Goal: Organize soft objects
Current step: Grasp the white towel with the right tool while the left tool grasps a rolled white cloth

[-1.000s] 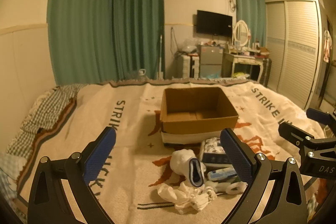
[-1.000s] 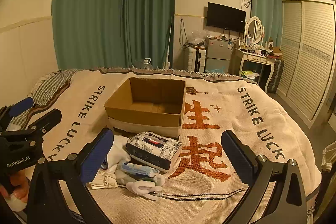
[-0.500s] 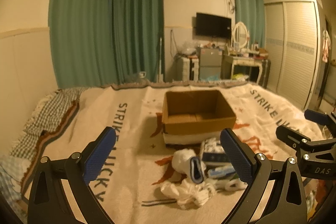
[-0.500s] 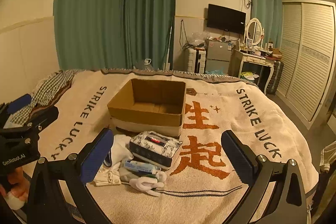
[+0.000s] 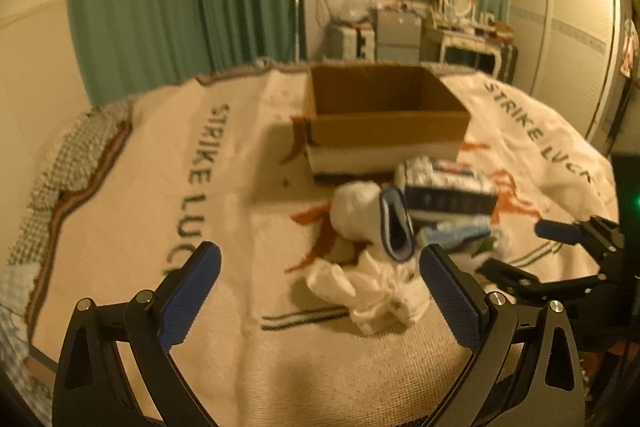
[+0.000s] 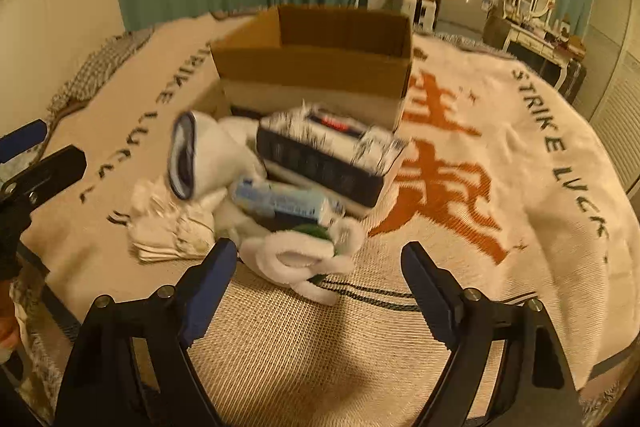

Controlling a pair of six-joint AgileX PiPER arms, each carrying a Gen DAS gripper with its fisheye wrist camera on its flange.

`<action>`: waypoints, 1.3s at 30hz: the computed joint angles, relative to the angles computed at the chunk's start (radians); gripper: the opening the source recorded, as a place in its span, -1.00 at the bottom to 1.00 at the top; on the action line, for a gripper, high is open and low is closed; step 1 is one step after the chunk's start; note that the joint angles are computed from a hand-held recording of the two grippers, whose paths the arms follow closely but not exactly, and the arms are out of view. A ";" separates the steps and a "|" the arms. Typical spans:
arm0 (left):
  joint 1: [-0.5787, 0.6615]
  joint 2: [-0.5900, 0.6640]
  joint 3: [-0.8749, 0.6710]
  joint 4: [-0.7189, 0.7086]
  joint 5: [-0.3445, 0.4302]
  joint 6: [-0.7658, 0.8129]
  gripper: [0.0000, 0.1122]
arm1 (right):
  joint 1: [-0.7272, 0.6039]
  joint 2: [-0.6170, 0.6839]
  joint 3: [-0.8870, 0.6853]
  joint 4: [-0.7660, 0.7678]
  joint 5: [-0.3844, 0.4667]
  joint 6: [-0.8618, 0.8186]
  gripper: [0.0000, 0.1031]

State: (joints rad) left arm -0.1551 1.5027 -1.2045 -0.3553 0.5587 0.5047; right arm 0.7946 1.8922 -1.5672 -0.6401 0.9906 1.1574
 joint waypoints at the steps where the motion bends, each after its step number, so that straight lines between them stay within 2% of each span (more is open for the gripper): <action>1: -0.001 0.012 -0.005 0.001 0.008 -0.002 0.80 | -0.008 0.003 0.010 0.011 -0.018 -0.002 0.61; 6: -0.015 0.053 -0.025 -0.003 0.054 -0.018 0.78 | -0.061 0.012 0.040 0.075 -0.099 -0.026 0.44; 9: -0.036 0.067 -0.031 0.025 0.060 -0.039 0.78 | -0.075 0.012 0.048 0.082 -0.119 -0.044 0.03; 10: -0.044 0.072 -0.034 0.031 0.068 -0.047 0.78 | -0.077 0.008 0.054 0.085 -0.125 -0.047 -0.27; 12: -0.052 0.082 -0.039 0.027 0.085 -0.045 0.77 | -0.072 -0.010 0.073 0.067 -0.134 -0.036 -0.31; 14: -0.060 0.101 -0.051 0.027 0.095 -0.040 0.77 | -0.065 -0.025 0.079 0.052 -0.132 -0.038 -0.46; 17: -0.087 0.129 -0.066 0.061 0.105 -0.070 0.77 | -0.052 -0.061 0.097 0.011 -0.129 -0.016 -0.46; 20: -0.111 0.134 -0.070 0.108 0.101 -0.113 0.57 | -0.044 -0.088 0.113 -0.020 -0.126 0.005 -0.46; 23: -0.140 0.094 -0.032 0.171 0.052 -0.161 0.44 | -0.041 -0.106 0.127 -0.038 -0.116 0.015 -0.46; 25: -0.139 0.075 -0.021 0.153 0.040 -0.141 0.31 | -0.045 -0.115 0.139 -0.043 -0.123 0.024 -0.46; 28: -0.152 0.078 -0.025 0.123 0.052 -0.087 0.31 | -0.049 -0.120 0.152 -0.043 -0.132 0.029 -0.46; 34: -0.181 0.174 -0.083 0.187 0.118 -0.147 0.28 | -0.053 -0.120 0.168 -0.033 -0.146 0.029 -0.46; 35: -0.177 0.174 -0.082 0.168 0.118 -0.133 0.15 | -0.053 -0.119 0.170 -0.033 -0.147 0.028 -0.46; 36: -0.169 0.175 -0.086 0.147 0.128 -0.110 -0.15 | -0.052 -0.118 0.169 -0.031 -0.147 0.027 -0.45; 39: -0.158 0.166 -0.076 0.117 0.129 -0.085 -0.24 | -0.049 -0.118 0.169 -0.032 -0.141 0.032 -0.45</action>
State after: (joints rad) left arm -0.3132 1.6683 -1.2802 -0.2383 0.6873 0.4199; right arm 0.7458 1.7746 -1.3984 -0.6722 0.8494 1.1890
